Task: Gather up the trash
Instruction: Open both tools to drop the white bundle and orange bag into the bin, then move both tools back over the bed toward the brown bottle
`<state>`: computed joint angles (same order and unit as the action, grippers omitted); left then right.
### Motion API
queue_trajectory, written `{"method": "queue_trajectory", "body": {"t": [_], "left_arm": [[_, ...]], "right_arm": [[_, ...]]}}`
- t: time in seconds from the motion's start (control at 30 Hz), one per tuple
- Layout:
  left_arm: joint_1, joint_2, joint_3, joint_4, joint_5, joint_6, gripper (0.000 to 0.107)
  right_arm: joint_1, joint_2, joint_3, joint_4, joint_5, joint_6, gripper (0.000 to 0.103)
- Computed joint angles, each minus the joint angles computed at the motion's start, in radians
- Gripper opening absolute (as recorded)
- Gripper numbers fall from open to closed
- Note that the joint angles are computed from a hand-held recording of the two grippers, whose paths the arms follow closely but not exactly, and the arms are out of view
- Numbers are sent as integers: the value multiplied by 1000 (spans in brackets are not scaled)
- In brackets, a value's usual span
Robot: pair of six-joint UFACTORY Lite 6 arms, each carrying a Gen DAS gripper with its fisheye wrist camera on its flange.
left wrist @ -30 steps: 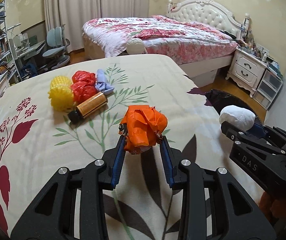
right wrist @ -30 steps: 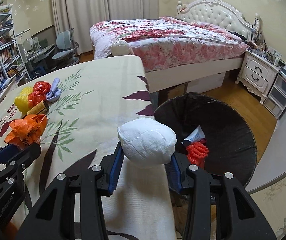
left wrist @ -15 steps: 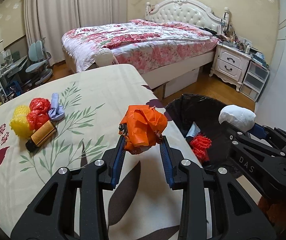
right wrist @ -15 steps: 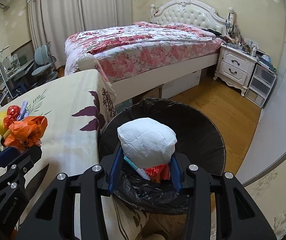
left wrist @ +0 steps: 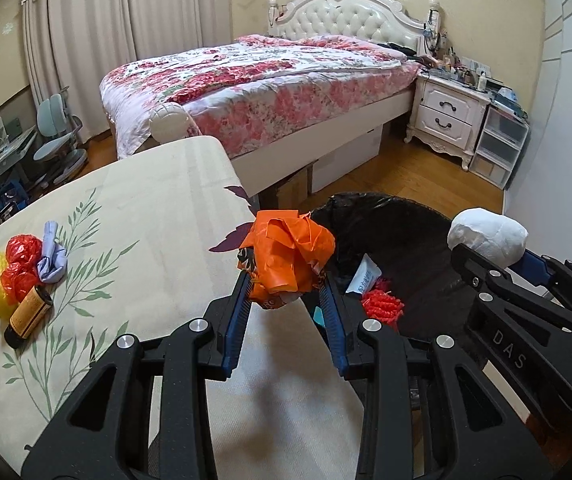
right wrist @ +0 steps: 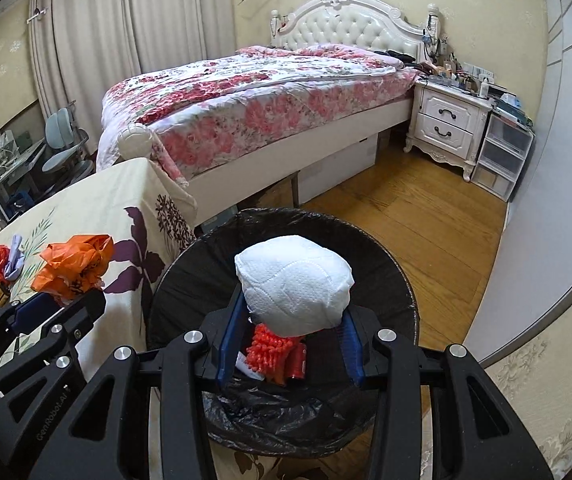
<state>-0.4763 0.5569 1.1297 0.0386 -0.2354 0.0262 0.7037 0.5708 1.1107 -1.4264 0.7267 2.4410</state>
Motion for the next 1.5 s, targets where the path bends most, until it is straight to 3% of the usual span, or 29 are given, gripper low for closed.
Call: {"method": "queue_trajectory", "body": {"t": [0.4, 0.47, 0.7, 0.77, 0.93, 1.2, 1.5], "left_arm": [[-38, 93, 108, -214, 51, 212, 35], [-44, 91, 104, -238, 45, 239, 44], [-56, 69, 74, -305, 6, 305, 66], [-51, 59, 62, -290, -2, 282, 75], [-31, 37, 45, -246, -8, 236, 82], [44, -42, -51, -218, -40, 225, 86], [211, -137, -175, -44, -64, 94, 86]], "right_arm": [[-43, 23, -23, -26, -26, 55, 49], [-43, 23, -27, -21, -18, 61, 56], [-39, 0, -56, -5, 13, 73, 62], [-37, -3, -57, 3, 19, 71, 64], [-24, -5, -49, 30, 41, 50, 70], [2, -2, -18, 51, 44, 23, 75], [48, 90, 149, 101, 35, -85, 75]]}}
